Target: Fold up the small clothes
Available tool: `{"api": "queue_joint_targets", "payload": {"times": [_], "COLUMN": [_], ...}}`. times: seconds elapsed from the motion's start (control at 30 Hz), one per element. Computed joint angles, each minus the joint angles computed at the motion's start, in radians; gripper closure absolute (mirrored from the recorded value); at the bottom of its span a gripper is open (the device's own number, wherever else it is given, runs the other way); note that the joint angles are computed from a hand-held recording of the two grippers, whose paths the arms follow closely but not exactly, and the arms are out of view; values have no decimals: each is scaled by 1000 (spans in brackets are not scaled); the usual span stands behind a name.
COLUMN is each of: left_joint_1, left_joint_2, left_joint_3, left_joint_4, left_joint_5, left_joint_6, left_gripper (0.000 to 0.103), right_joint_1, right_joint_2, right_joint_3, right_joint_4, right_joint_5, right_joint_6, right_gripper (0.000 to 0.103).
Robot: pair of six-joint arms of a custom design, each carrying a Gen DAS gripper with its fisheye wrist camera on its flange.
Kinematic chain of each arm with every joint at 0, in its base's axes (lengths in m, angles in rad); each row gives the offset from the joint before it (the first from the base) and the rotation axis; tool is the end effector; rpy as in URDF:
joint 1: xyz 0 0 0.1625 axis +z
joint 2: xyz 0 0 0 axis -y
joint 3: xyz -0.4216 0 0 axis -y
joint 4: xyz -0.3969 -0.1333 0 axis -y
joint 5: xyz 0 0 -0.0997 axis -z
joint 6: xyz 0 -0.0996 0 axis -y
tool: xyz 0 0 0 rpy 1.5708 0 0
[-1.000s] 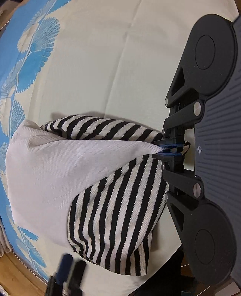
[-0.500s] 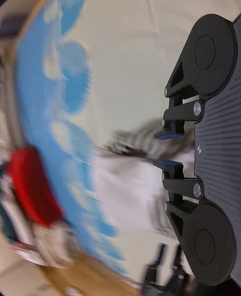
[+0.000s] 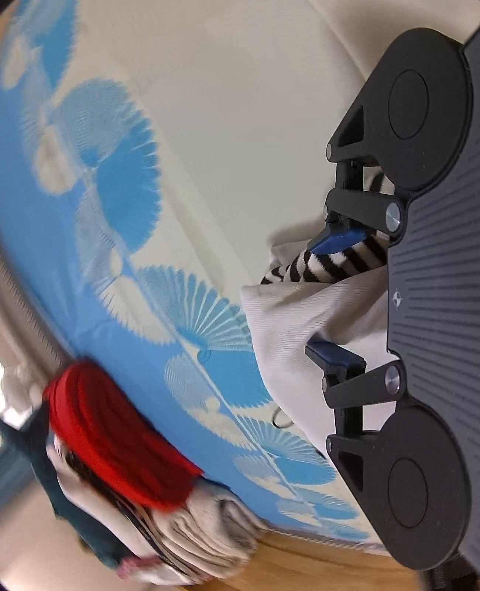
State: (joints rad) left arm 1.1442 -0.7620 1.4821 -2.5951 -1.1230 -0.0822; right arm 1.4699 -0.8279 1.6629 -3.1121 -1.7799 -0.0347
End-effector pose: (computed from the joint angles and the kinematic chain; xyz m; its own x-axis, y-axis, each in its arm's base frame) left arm -0.1395 -0.7334 0.1360 -0.9037 0.1827 -0.3871 0.3217 0.8866 -0.3324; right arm 0.0425 -0.6985 0.1694 -0.9618 0.2062 0.1803 0.0433 0.7645 -0.6432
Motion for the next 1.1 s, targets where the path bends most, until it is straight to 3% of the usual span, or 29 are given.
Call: {"api": "queue_joint_targets", "payload": {"times": [0.07, 0.17, 0.23, 0.27, 0.33, 0.4, 0.43, 0.5, 0.57, 0.7, 0.73, 0.83, 0.87, 0.93, 1.0, 1.1], "left_joint_1": [6, 11, 13, 15, 14, 15, 16, 17, 21, 33, 37, 55, 64, 83, 97, 114], "left_joint_2": [3, 11, 15, 19, 25, 27, 29, 33, 38, 54, 59, 83, 93, 115, 135, 161], "left_joint_3": [-9, -20, -24, -27, -34, -34, -35, -38, -41, -55, -59, -85, -95, -109, -127, -148], "left_joint_4": [1, 3, -15, -19, -4, -5, -3, 7, 7, -2, -7, -9, -5, -13, -12, -35], "left_joint_5": [-13, -16, -31, -39, -34, -40, -42, -42, -47, -58, -61, -91, -109, -142, -167, -209], "left_joint_6": [-19, -52, -46, -46, -58, -59, -62, -74, -85, -163, -190, -275, -292, -325, -363, -373], "left_gripper": [40, 36, 36, 36, 36, 36, 36, 36, 36, 30, 28, 27, 26, 20, 19, 17], "right_joint_1": [-6, 19, 35, 35, 36, 47, 57, 69, 65, 52, 45, 25, 17, 9, 6, -2], "right_joint_2": [17, 27, 44, 64, 97, 115, 131, 148, 128, 66, 39, -19, -35, -36, -26, -29], "right_joint_3": [-3, 40, 34, 11, -51, -82, -90, -87, -74, 0, 31, 75, 75, 59, 56, 55], "right_joint_4": [-46, -334, -408, -382, -220, -156, -188, -238, -222, -301, -308, -171, -81, 58, 59, 55], "right_joint_5": [37, 81, 48, -32, -229, -293, -300, -301, -277, -196, -158, -92, -94, -150, -196, -176], "right_joint_6": [1, -143, -216, -192, -126, -173, -245, -335, -326, -284, -283, -276, -260, -243, -248, -232], "right_gripper": [98, 99, 99, 99, 99, 98, 98, 95, 89, 58, 55, 42, 37, 37, 33, 33]}}
